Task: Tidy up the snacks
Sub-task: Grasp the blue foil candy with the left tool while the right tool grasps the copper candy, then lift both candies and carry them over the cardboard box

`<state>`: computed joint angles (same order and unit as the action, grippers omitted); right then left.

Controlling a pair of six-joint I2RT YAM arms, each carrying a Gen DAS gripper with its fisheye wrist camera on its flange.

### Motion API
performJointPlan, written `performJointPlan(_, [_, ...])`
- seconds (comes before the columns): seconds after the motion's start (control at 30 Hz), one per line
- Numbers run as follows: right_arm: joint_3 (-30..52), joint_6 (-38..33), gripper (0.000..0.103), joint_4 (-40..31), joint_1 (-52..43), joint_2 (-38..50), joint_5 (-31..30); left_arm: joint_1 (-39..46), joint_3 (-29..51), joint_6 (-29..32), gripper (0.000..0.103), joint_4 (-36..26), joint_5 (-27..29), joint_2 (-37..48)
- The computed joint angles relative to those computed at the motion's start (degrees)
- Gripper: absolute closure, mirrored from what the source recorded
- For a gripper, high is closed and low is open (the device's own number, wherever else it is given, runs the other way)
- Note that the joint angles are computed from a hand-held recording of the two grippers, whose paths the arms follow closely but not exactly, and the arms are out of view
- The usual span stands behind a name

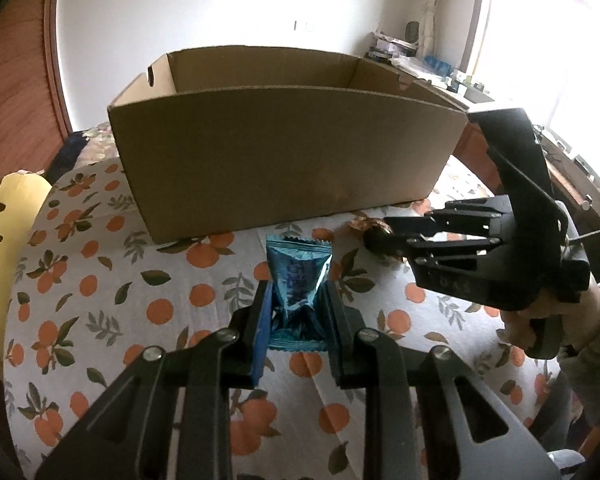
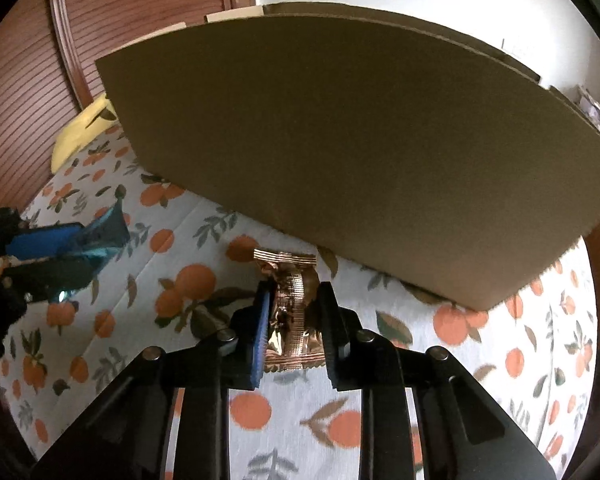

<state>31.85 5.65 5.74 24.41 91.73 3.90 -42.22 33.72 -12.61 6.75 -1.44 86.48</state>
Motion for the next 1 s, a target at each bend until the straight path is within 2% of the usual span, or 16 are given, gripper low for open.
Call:
performJointPlan(0.23, [-7.5, 3.1, 0.082, -3.0, 2.0, -13.3, 1.9, -2.5, -1.4, -1.0, 0.080, -2.4, -2.3, -5.2])
performJointPlan(0.5, [-13.5, 7.3, 0.082, -18.3, 3.9, -38.2, 5.2, -5.0, -1.6, -2.0, 0.080, -5.7, -4.2, -10.1])
performJointPlan(0.73, [-11.5, 10.0, 0.082, -35.0, 6.9, -54.9, 8.9, -7.7, -0.1, -2.6, 0.080, -10.1, -6.5, -14.9])
performJointPlan(1.0, [-5.5, 12.8, 0.082, -44.0, 11.9, -61.6, 14.3, -10.3, 4.2, -1.2, 0.080, -17.5, -10.0, -20.9])
